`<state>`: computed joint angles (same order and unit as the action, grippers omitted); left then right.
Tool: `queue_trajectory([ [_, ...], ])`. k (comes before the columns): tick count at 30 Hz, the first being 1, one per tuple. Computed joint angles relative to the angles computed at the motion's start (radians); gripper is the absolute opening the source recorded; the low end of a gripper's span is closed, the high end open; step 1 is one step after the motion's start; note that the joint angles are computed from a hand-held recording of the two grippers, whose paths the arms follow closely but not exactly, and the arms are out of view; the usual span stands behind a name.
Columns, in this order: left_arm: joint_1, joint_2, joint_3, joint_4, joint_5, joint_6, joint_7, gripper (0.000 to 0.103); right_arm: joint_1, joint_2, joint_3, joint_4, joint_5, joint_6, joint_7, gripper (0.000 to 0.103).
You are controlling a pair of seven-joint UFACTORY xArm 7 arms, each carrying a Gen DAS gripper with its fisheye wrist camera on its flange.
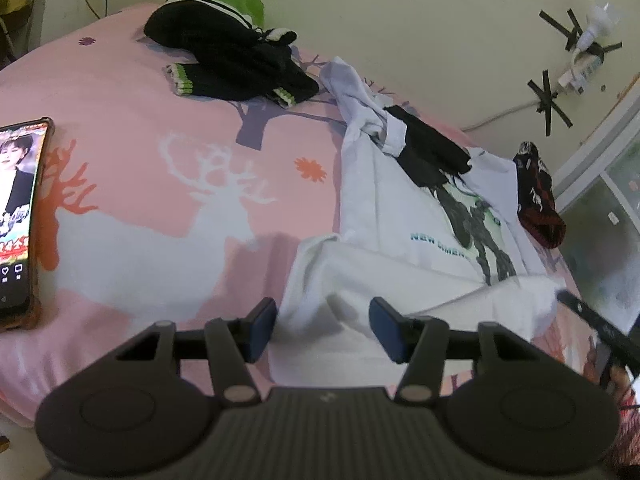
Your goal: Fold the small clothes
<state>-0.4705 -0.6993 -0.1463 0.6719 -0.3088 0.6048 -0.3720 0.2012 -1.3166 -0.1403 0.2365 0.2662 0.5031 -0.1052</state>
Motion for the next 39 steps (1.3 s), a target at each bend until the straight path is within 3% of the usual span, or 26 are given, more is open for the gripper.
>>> queue_trajectory([
  [1, 0.001, 0.005, -0.004, 0.004, 0.005, 0.003, 0.000, 0.038, 0.024, 0.032, -0.011, 0.006, 0.002, -0.026, -0.018, 0.054],
  [2, 0.000, 0.011, -0.006, 0.011, 0.009, 0.012, 0.001, 0.018, 0.055, 0.061, -0.029, 0.018, 0.008, -0.035, -0.039, 0.038],
  [3, -0.001, 0.018, -0.007, 0.021, 0.013, 0.028, 0.003, 0.009, 0.082, 0.082, -0.049, 0.034, 0.013, -0.024, -0.061, 0.002],
  [5, -0.001, 0.007, -0.013, 0.028, 0.021, 0.040, 0.007, 0.009, 0.097, 0.067, -0.060, 0.049, 0.032, 0.018, -0.072, 0.001],
  [8, -0.014, -0.058, -0.003, 0.016, 0.018, 0.043, 0.027, 0.009, 0.034, -0.053, -0.050, 0.068, 0.029, 0.183, -0.055, 0.001],
  [15, -0.032, -0.162, -0.007, 0.021, -0.002, 0.173, 0.021, 0.009, -0.194, -0.438, -0.124, 0.140, 0.055, 0.784, 0.185, 0.000],
  [17, -0.030, -0.170, -0.018, 0.025, -0.001, 0.215, 0.015, 0.009, -0.218, -0.485, -0.122, 0.151, 0.047, 0.911, 0.238, 0.000],
  [19, -0.041, -0.181, -0.001, 0.016, -0.033, 0.209, 0.019, 0.009, -0.233, -0.506, -0.130, 0.146, 0.042, 0.959, 0.264, 0.000],
  [22, -0.059, -0.186, 0.041, 0.000, -0.106, 0.125, 0.039, 0.009, -0.249, -0.502, -0.176, 0.122, 0.071, 0.857, 0.271, 0.000],
  [26, -0.075, -0.101, 0.073, 0.044, -0.169, 0.009, 0.067, 0.009, -0.208, -0.395, -0.198, 0.094, 0.146, 0.586, 0.228, 0.000],
  [30, -0.072, 0.105, 0.094, 0.190, -0.178, -0.065, 0.120, 0.009, -0.085, -0.120, -0.199, 0.131, 0.222, 0.261, 0.146, 0.000],
  [33, -0.019, 0.312, 0.062, 0.349, -0.144, -0.113, 0.107, 0.011, 0.034, 0.135, -0.220, 0.187, 0.266, 0.013, 0.065, 0.000],
  [34, 0.013, 0.382, 0.035, 0.399, -0.109, -0.139, 0.075, 0.015, 0.063, 0.212, -0.213, 0.195, 0.279, -0.082, 0.046, 0.009],
  [35, 0.033, 0.438, 0.020, 0.439, -0.083, -0.148, 0.054, 0.036, 0.063, 0.280, -0.192, 0.199, 0.275, -0.162, 0.034, 0.025],
  [36, 0.039, 0.486, 0.019, 0.475, -0.046, -0.140, 0.020, 0.054, 0.022, 0.366, -0.136, 0.215, 0.229, -0.214, 0.047, 0.063],
  [38, 0.092, 0.523, -0.025, 0.496, 0.004, -0.103, -0.055, 0.054, -0.076, 0.425, -0.043, 0.218, 0.123, -0.224, 0.113, 0.069],
  [39, 0.056, 0.515, 0.006, 0.476, -0.012, -0.107, -0.029, 0.055, -0.063, 0.402, -0.058, 0.204, 0.132, -0.208, 0.084, 0.068],
])
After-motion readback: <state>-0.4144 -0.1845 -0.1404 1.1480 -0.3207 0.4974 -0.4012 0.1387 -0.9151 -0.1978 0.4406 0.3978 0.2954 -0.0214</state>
